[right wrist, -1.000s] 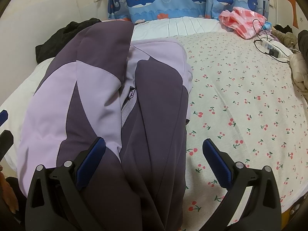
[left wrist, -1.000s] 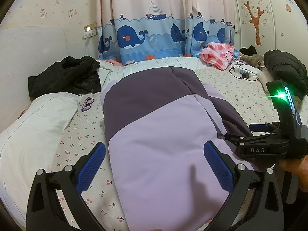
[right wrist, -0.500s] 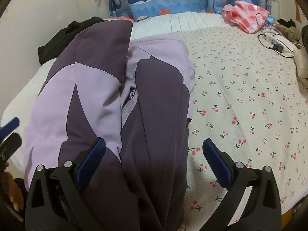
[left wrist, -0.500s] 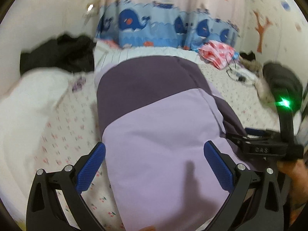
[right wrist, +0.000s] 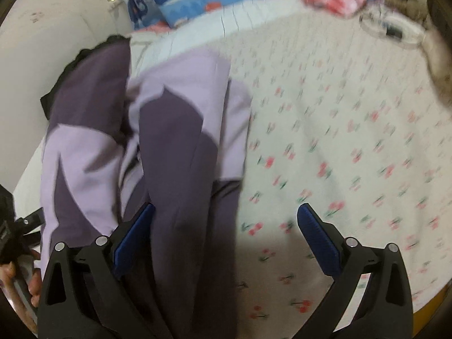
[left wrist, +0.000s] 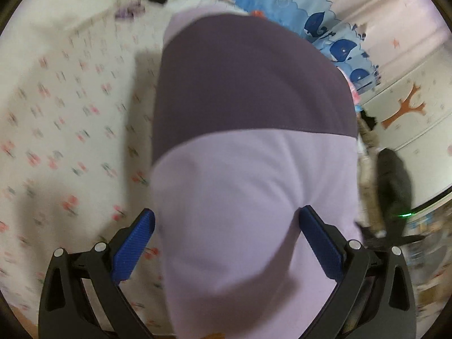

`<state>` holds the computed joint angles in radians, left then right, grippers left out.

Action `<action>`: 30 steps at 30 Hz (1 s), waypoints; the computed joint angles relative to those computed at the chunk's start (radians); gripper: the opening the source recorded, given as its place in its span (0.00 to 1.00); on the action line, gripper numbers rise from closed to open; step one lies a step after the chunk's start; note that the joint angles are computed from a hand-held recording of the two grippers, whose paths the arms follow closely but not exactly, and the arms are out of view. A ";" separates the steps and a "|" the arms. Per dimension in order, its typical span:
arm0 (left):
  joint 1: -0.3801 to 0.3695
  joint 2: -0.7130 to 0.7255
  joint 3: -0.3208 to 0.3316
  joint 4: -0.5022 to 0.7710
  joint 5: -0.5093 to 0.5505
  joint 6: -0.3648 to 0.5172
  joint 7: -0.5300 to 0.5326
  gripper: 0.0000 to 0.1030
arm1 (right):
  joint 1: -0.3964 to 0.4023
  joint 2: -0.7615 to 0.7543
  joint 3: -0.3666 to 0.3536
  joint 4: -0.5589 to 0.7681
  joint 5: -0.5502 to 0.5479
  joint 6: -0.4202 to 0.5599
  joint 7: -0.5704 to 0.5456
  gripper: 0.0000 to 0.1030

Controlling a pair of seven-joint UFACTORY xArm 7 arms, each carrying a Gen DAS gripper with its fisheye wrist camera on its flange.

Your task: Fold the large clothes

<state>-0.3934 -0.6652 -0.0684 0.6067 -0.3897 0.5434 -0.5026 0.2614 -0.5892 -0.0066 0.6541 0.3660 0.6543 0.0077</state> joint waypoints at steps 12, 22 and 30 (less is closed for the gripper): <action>0.064 -0.005 -0.115 0.034 0.178 0.019 -0.098 0.95 | -0.051 0.134 0.199 0.251 -0.306 -0.075 0.104 0.94; 0.088 0.008 -0.151 0.068 0.308 0.039 -0.130 0.95 | -0.008 0.161 0.147 0.204 -0.367 -0.031 0.152 0.94; 0.034 0.008 -0.094 0.055 0.235 0.027 -0.101 0.95 | 0.088 -0.027 -0.019 -0.001 -0.101 0.040 0.013 0.94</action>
